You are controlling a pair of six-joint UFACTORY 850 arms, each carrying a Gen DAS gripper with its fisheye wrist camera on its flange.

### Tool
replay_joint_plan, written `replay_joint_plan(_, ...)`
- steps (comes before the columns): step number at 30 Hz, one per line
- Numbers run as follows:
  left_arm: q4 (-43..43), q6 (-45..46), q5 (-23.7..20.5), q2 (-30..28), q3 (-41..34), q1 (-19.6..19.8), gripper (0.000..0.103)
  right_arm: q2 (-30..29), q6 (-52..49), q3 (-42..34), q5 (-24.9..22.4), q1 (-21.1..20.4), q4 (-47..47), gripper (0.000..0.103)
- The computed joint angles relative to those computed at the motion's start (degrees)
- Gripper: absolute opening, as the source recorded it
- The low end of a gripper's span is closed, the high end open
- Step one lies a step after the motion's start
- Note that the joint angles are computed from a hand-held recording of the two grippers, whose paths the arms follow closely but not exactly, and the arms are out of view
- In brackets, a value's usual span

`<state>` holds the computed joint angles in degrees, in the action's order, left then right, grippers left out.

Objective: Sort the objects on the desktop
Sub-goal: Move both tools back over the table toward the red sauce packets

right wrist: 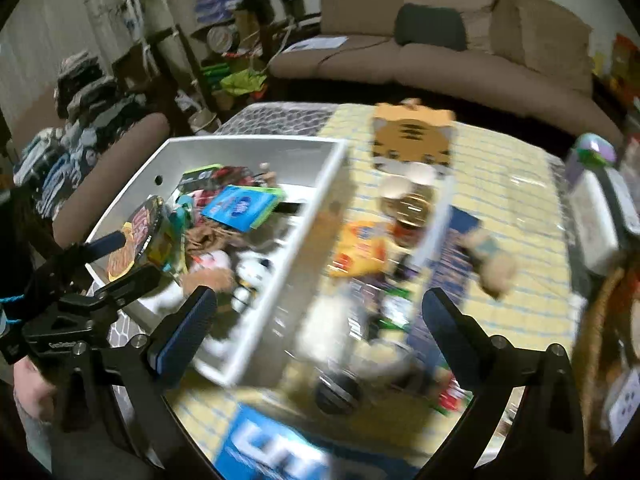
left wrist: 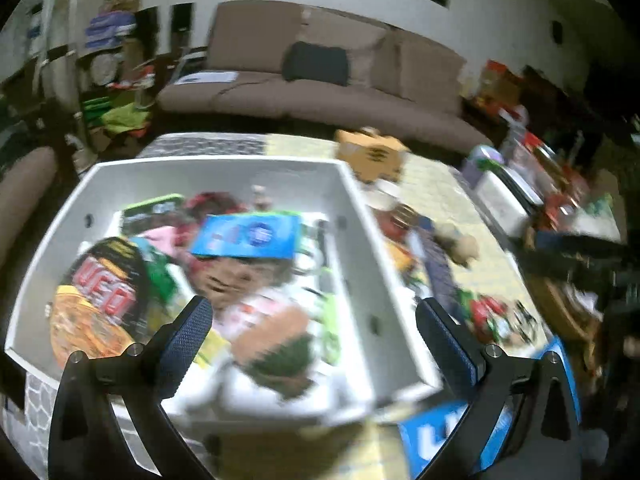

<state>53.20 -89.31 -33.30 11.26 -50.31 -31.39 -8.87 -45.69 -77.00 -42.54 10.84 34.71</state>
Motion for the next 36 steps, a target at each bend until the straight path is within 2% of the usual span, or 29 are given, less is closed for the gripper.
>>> replay_joint_plan(4, 0.09, 1.18, -0.50, -3.39, -3.12, -3.99, 0.103, 1.37, -3.64, 1.26, -2.28, -7.70, 3.06, 0.103)
replay_joint_plan(8, -1.37, 3.48, 2.82, -6.99, -6.49, -6.05, 0.103, 0.34, -6.01, 1.98, -4.72, -13.79, 5.98, 0.103)
replay_joint_plan(10, -5.24, 8.96, 4.66, -10.30, -9.49, -6.47, 0.103, -0.49, -6.93, 2.33, -5.42, -15.61, 7.75, 0.103)
replay_joint_plan(13, -11.25, 18.28, 4.85, -15.32, -14.07, -6.79, 0.103, -2.41, -8.10, 2.67, -6.63, -18.21, 11.34, 0.103)
replay_joint_plan(17, -17.12, 27.30, 1.75, -21.45, -19.86, -7.05, 0.103, -4.87, -9.96, 2.28, -8.44, -20.24, 15.25, 0.103)
replay_joint_plan(20, -22.95, 33.41, 2.02, -25.22, -23.30, -6.59, 0.103, -6.80, -10.43, 1.27, -9.22, -20.75, 16.62, 0.103)
replay_joint_plan(25, -28.91, 40.89, -0.60, -30.79, -28.70, -6.28, 0.103, -9.95, -13.09, -0.44, -13.39, -22.22, 19.12, 0.103)
replay_joint_plan(32, -37.29, 52.05, -3.43, -38.17, -37.75, -6.57, 0.103, -12.95, -9.69, -3.63, -18.75, -24.22, 19.62, 0.103)
replay_joint_plan(36, -40.96, 56.85, -7.95, -43.16, -44.00, -6.99, 0.090, -13.42, -9.55, -4.15, -19.60, -25.19, 19.57, 0.103)
